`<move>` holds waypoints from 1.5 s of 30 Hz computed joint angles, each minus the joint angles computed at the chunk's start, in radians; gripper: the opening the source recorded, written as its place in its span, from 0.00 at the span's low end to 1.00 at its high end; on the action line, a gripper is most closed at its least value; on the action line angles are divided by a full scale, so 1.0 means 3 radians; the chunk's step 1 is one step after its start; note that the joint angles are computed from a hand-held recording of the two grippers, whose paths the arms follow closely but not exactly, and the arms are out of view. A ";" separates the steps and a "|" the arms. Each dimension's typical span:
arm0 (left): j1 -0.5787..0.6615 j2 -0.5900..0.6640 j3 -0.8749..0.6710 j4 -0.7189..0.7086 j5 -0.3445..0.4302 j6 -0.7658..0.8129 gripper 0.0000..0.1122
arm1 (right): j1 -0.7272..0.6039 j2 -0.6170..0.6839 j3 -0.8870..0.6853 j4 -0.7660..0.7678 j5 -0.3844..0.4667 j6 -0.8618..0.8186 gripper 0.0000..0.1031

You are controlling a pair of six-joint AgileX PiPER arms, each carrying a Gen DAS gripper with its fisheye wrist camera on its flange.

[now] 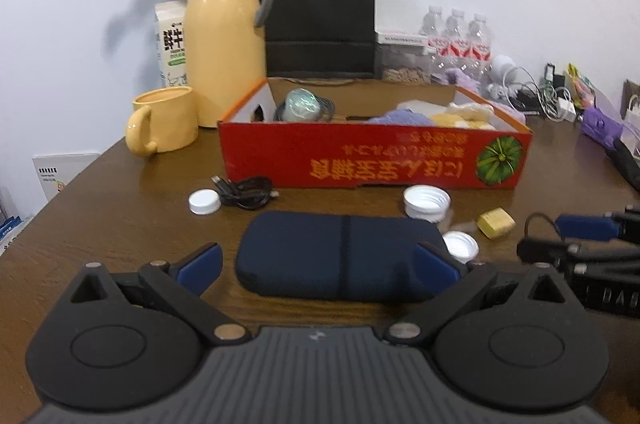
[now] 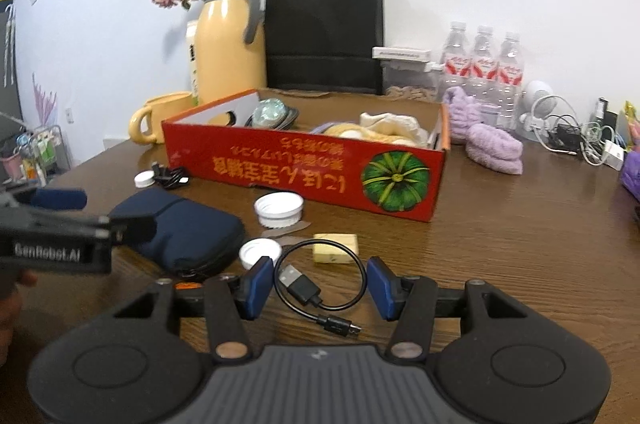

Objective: Organize objects
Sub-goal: 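Move both grippers back from the box toward the table items, then grasp the small orange item with the left gripper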

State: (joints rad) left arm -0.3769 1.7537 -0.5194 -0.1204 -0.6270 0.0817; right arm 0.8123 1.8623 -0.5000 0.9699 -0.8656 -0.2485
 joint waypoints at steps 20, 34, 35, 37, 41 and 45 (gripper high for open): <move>-0.0575 0.0123 -0.0206 -0.0704 0.0461 0.0562 0.92 | -0.0018 -0.0080 0.0433 -0.0224 -0.0389 0.0493 0.49; -0.0637 0.0149 -0.0295 -0.0706 0.0619 0.0500 0.49 | 0.0027 -0.0059 0.0439 -0.0225 -0.0408 0.0468 0.49; -0.0647 0.0130 -0.0264 -0.0674 0.0594 0.0464 0.41 | 0.0025 -0.0058 0.0435 -0.0225 -0.0401 0.0463 0.49; -0.0682 0.0103 -0.0217 -0.0669 0.0549 0.0470 0.13 | 0.0024 -0.0060 0.0437 -0.0224 -0.0394 0.0465 0.49; -0.0713 0.0076 -0.0151 -0.0591 0.0485 0.0427 0.12 | 0.0023 -0.0061 0.0432 -0.0221 -0.0378 0.0460 0.49; -0.0676 0.0009 -0.0051 -0.0437 0.0346 0.0290 0.12 | 0.0027 -0.0050 0.0415 -0.0200 -0.0377 0.0438 0.49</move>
State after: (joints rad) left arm -0.5799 1.7564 -0.5347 -0.2515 -0.5231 0.1686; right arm 0.8204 1.8473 -0.3756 0.9099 -0.9786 -0.1170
